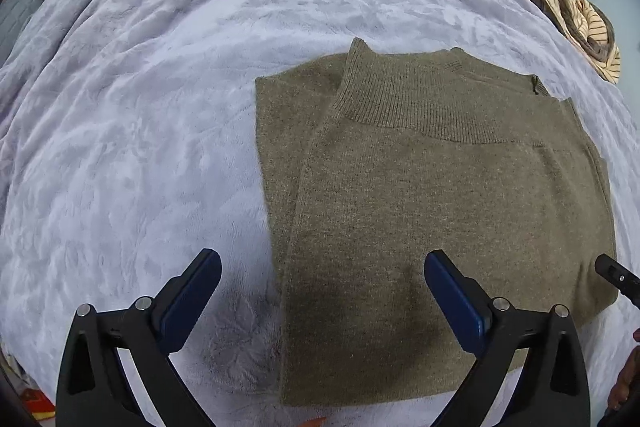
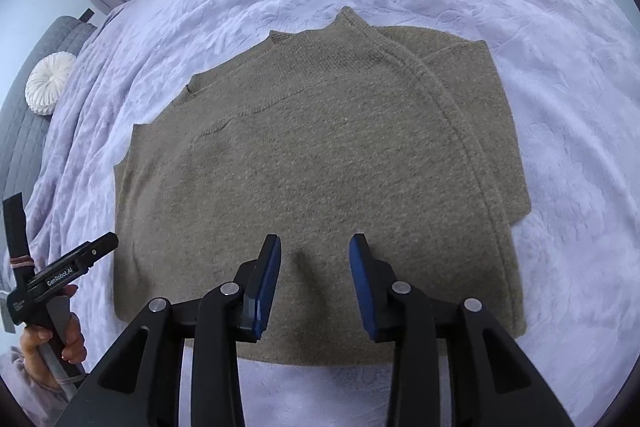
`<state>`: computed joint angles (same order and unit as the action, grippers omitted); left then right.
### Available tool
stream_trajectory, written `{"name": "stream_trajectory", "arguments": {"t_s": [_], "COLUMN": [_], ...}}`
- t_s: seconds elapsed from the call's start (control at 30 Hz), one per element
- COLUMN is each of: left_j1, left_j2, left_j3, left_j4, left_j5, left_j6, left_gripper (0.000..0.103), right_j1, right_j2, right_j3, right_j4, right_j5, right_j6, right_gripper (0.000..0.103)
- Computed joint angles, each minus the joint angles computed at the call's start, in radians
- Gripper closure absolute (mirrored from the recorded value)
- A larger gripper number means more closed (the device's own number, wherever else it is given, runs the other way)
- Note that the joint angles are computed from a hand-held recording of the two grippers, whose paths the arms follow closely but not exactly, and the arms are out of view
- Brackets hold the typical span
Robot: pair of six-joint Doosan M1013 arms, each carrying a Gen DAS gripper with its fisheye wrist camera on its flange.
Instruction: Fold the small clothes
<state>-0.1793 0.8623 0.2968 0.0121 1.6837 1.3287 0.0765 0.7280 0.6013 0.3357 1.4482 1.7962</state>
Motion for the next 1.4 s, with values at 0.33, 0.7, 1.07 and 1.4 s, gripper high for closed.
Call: {"name": "stream_trajectory", "arguments": {"t_s": [0.33,0.7,1.07,1.4], "left_j1": [0.019,0.054,0.121,0.153], "left_j2": [-0.058,-0.122,-0.203,-0.211], "left_j3": [0.121,0.249,0.423,0.46], "left_j4": [-0.04,-0.137,-0.324,-0.474], "left_j5": [-0.025,-0.081,-0.197,-0.233], "left_j6": [-0.018,-0.059,-0.106,-0.087], "left_gripper": [0.001,0.001,0.001,0.001], "right_j1": [0.019,0.055,0.08,0.096], "right_j2": [-0.009,-0.02,-0.038,-0.053], "right_j3": [0.013,0.062,0.172,0.285], "right_j4": [0.073,0.237,0.435,0.608], "right_j5": [0.035,0.081,0.005,-0.175], "right_j6": [-0.026,-0.022,0.082,0.163], "right_gripper": [0.044,0.039,0.039,0.039]}}
